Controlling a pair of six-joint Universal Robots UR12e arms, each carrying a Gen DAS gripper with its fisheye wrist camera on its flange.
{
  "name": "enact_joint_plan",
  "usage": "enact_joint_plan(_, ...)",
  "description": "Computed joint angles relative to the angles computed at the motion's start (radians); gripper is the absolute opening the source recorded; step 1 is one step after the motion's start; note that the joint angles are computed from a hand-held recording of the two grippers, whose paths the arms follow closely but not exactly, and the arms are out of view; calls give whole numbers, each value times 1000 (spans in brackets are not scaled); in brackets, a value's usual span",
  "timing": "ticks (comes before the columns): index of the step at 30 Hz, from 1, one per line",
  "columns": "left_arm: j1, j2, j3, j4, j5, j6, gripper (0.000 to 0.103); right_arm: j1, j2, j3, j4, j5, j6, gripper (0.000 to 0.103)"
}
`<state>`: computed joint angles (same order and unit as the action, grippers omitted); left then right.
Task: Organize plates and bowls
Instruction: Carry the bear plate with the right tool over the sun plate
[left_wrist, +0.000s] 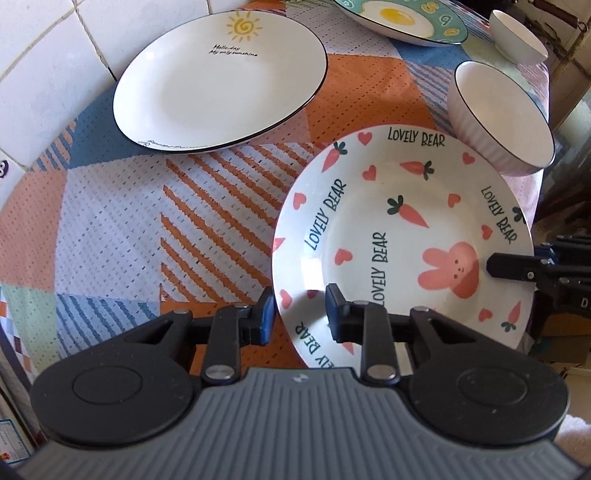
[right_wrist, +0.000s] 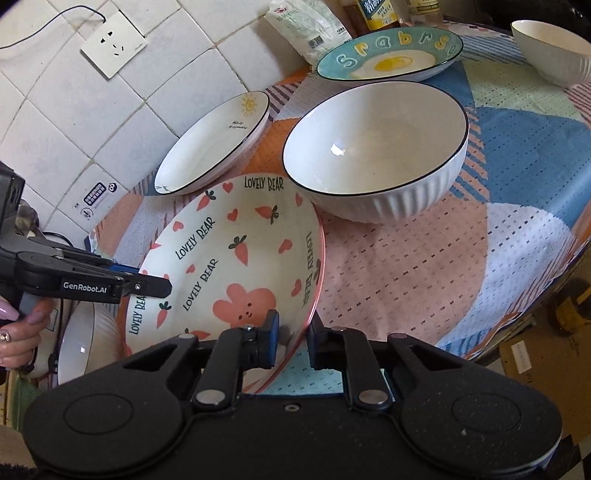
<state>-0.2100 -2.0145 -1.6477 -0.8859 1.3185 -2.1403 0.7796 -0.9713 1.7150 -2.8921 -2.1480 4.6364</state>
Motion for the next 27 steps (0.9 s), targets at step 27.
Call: enact_joint_plan(27,13,31,46,-40,1,-139,29,-6,-33,-16,2,15,-192,20)
